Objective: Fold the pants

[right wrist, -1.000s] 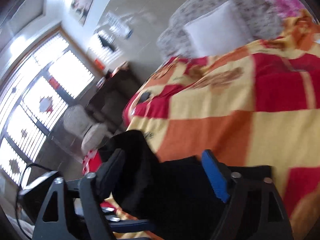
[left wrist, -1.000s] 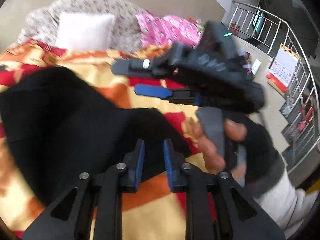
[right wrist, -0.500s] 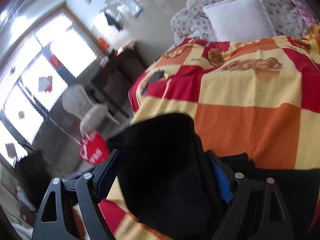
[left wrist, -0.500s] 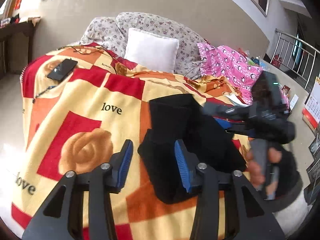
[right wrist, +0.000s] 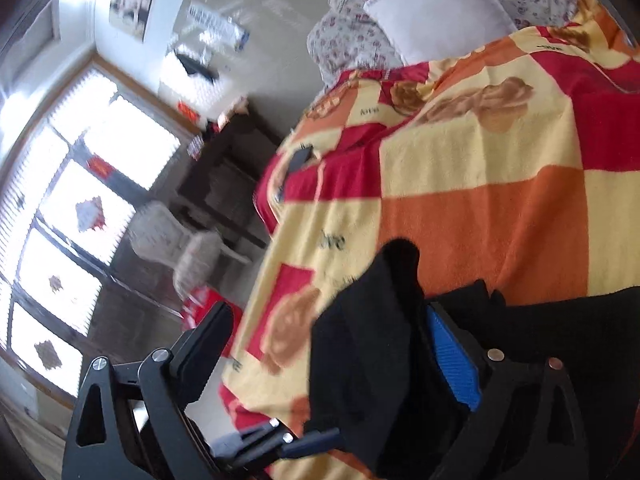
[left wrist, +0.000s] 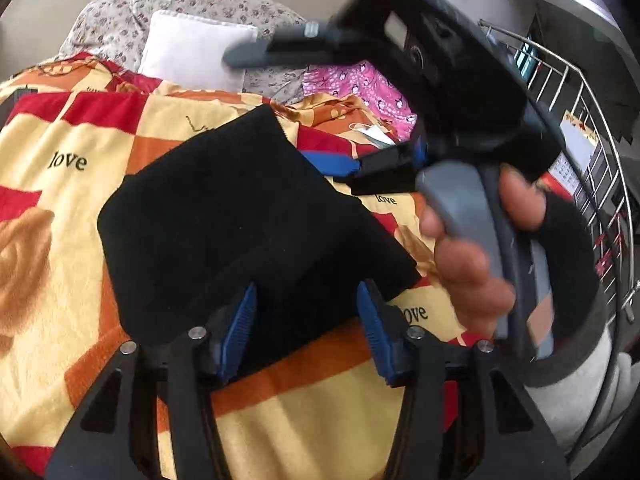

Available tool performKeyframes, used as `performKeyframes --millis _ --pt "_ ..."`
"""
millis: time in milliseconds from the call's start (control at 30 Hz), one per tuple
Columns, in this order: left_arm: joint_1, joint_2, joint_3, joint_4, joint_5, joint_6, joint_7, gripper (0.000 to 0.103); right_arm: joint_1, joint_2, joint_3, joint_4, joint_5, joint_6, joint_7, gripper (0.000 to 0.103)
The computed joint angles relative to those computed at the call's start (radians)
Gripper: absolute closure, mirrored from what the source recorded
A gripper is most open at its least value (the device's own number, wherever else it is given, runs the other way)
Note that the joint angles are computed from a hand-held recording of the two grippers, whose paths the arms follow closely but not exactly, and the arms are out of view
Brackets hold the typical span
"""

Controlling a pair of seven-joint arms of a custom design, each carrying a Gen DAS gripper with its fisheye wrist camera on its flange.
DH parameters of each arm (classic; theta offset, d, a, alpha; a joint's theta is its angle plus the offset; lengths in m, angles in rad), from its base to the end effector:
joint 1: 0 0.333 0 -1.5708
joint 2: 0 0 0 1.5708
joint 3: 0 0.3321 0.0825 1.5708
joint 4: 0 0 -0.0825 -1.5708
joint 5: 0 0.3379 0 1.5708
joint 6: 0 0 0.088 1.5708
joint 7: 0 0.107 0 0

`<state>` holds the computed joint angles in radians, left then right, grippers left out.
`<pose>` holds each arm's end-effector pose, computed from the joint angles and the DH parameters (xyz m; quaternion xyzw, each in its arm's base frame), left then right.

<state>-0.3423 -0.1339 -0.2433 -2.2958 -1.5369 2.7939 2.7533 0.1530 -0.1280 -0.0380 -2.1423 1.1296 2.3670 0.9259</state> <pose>0.4183 -0.2264 0.4814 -0.4748 0.7404 -0.4757 0.0099 0.4981 0.0676 0.5386 -0.6405 0.6136 0.0898 0.4530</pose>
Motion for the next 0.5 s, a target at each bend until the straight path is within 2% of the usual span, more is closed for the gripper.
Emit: performKeyframes --millis 67,100,133,167,267,367,433,500 --pt "0.006 -0.023 0.008 -0.017 0.013 -0.010 -0.013 0.053 0.005 -0.001 0.013 -0.019 -0.040 0.031 0.008 0.017" --pt "0.010 -0.045 0.014 -0.034 0.024 -0.015 -0.017 0.053 0.010 -0.003 0.020 -0.031 -0.058 0.054 -0.001 0.041" --pt "0.014 -0.071 0.020 -0.052 0.043 -0.014 -0.026 0.053 0.014 -0.004 0.027 -0.042 -0.088 0.075 -0.004 0.082" --pt "0.017 -0.093 0.027 -0.065 0.056 -0.014 -0.027 0.053 0.017 -0.007 0.033 -0.054 -0.113 0.106 0.001 0.093" --pt "0.023 -0.145 0.050 -0.085 0.107 0.009 -0.056 0.053 0.022 -0.040 0.003 -0.078 -0.039 0.082 -0.091 0.093" --pt "0.017 -0.147 0.065 -0.059 0.124 0.062 -0.079 0.052 0.024 -0.134 -0.016 -0.118 -0.008 0.105 -0.180 0.093" --pt "0.007 -0.127 0.072 -0.032 0.101 0.094 -0.060 0.049 0.016 -0.208 -0.039 -0.158 0.023 0.142 -0.224 0.093" --pt "0.005 -0.081 0.057 0.000 0.128 0.139 -0.096 0.048 -0.013 -0.259 -0.033 -0.204 -0.026 0.231 -0.194 0.093"
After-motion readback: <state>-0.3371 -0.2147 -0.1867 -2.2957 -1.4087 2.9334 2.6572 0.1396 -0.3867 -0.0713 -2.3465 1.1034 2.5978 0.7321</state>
